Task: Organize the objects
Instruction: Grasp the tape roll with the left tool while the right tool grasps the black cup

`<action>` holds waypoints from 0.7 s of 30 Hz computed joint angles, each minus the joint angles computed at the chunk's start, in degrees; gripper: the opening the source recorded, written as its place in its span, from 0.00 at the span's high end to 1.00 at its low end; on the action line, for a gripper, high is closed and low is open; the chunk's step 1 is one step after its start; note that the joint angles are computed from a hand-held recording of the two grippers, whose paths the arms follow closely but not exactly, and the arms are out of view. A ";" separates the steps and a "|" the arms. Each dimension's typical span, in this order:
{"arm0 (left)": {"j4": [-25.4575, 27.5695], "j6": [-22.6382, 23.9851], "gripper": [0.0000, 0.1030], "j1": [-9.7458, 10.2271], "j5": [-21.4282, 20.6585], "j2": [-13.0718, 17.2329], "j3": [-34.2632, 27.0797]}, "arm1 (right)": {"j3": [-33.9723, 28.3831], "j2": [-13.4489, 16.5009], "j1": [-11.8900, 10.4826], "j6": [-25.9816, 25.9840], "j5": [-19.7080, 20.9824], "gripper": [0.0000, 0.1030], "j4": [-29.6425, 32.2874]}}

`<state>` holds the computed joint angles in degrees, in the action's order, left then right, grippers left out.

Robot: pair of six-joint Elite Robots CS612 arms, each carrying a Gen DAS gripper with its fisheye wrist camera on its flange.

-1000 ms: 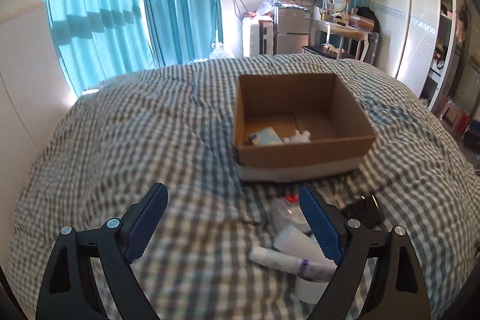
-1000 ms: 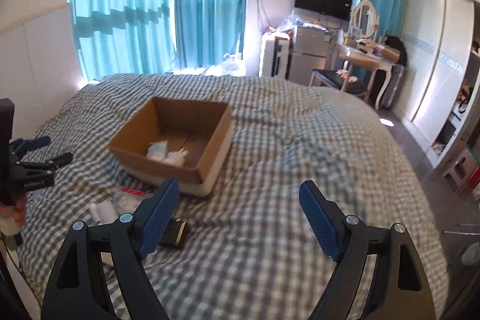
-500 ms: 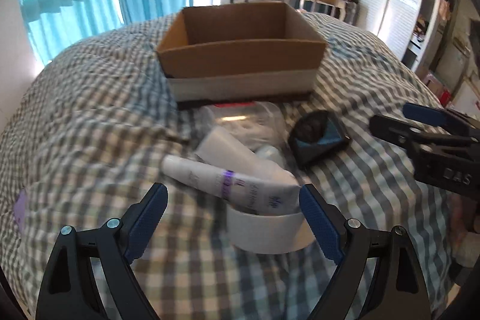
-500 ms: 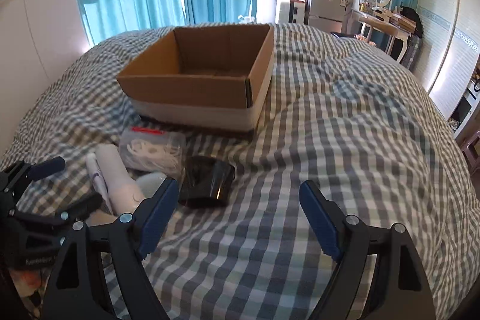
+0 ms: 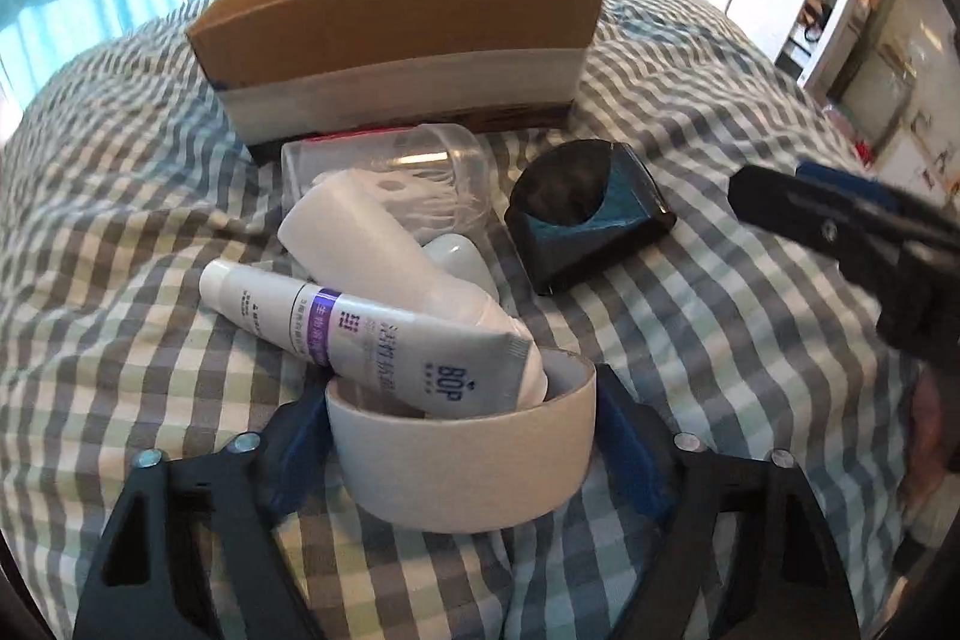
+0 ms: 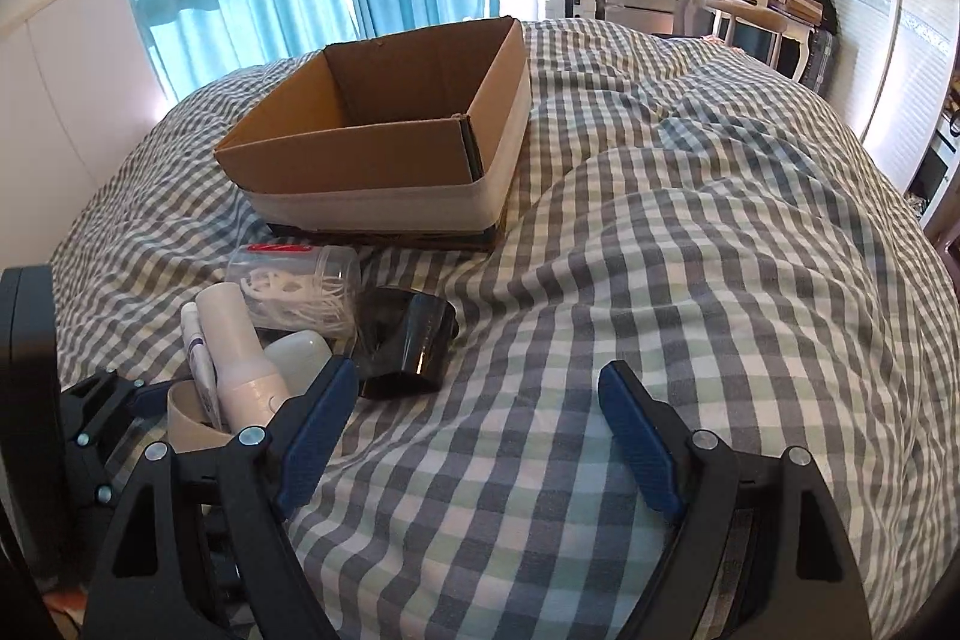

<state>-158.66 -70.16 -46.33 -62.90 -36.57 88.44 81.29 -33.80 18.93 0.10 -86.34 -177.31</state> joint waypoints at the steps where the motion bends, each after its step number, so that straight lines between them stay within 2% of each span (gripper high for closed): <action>1: -0.50 -0.14 0.21 -0.05 -0.06 -0.10 0.27 | -0.02 0.02 -0.02 0.01 0.05 0.20 0.10; 5: 0.70 0.37 0.21 -0.74 0.46 -1.16 0.62 | 0.10 -0.02 -0.10 0.12 0.21 0.20 0.04; 8: 2.03 0.07 0.21 -1.80 2.43 -2.58 1.36 | 0.07 0.00 -0.10 0.15 0.17 0.20 0.14; 12: 0.79 -0.69 0.21 -2.61 4.83 -4.42 3.42 | -0.14 0.07 -0.04 0.15 -0.13 0.20 0.56; 17: -0.50 -1.85 0.21 -2.76 8.43 -6.63 5.27 | -0.46 0.16 0.07 -0.03 -0.53 0.20 1.10; 21: -0.44 -3.14 0.21 -2.09 10.49 -8.17 6.71 | -1.99 0.68 0.38 -0.25 -1.30 0.20 3.40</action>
<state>-159.09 -73.30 -48.42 -52.41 -44.74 95.15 79.30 -33.12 19.31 -0.15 -87.64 -173.90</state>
